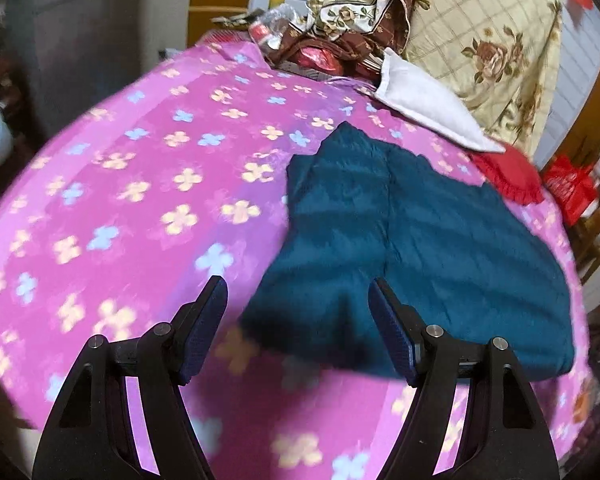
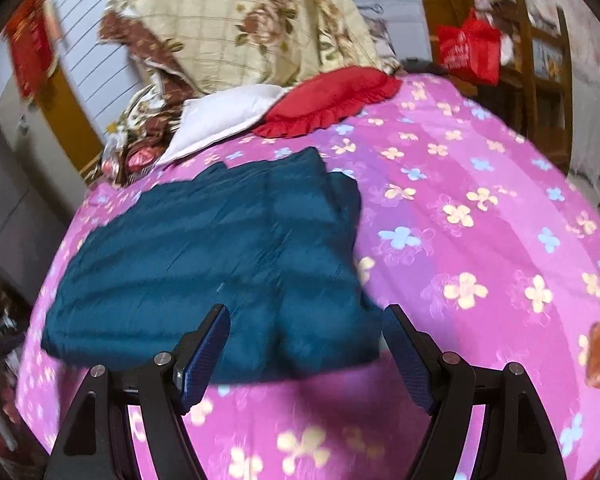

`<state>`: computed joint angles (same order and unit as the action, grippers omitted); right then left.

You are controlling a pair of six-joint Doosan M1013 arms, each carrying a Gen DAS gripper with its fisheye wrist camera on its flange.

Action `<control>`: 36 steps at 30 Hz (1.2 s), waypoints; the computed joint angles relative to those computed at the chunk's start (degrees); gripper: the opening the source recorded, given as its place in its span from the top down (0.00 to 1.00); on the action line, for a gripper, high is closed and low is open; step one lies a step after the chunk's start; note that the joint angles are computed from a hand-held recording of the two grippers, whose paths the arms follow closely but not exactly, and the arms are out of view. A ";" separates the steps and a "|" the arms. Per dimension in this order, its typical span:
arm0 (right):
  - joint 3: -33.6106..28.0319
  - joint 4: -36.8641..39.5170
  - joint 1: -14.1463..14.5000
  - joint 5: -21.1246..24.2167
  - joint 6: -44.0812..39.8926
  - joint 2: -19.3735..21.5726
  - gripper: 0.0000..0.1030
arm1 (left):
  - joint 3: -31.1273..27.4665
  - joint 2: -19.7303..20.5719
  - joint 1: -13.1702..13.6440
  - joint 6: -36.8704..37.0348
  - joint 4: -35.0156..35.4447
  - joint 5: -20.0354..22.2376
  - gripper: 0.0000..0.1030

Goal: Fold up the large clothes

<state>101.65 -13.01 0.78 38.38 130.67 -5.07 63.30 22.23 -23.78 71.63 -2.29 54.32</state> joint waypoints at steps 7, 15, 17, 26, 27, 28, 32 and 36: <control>-1.38 29.80 -9.89 -2.43 -17.28 4.23 0.26 | -6.55 6.73 4.59 8.34 -18.13 2.15 0.29; -5.04 44.33 -12.98 0.33 -26.90 10.21 0.26 | -10.87 12.72 8.13 23.44 -42.30 10.39 0.21; -5.67 46.04 -13.16 0.61 -28.24 11.17 0.26 | -12.16 14.22 8.61 23.54 -44.86 12.12 0.18; -9.78 48.37 -12.15 3.74 -33.64 15.61 0.00 | -20.72 18.81 6.77 21.22 -39.77 19.83 0.01; -10.14 48.01 -11.94 3.53 -33.42 15.92 0.00 | -21.46 18.79 5.91 21.29 -36.94 20.06 0.01; -10.40 47.82 -11.76 3.25 -32.74 16.15 0.01 | -21.31 18.42 5.18 21.33 -34.85 19.44 0.04; -11.22 45.54 -10.97 2.32 -30.25 16.05 0.45 | -20.30 16.49 4.14 20.90 -31.87 16.19 0.52; -14.08 41.82 -9.84 1.95 -28.83 15.73 0.69 | -21.88 16.05 3.66 20.29 -30.18 14.99 0.66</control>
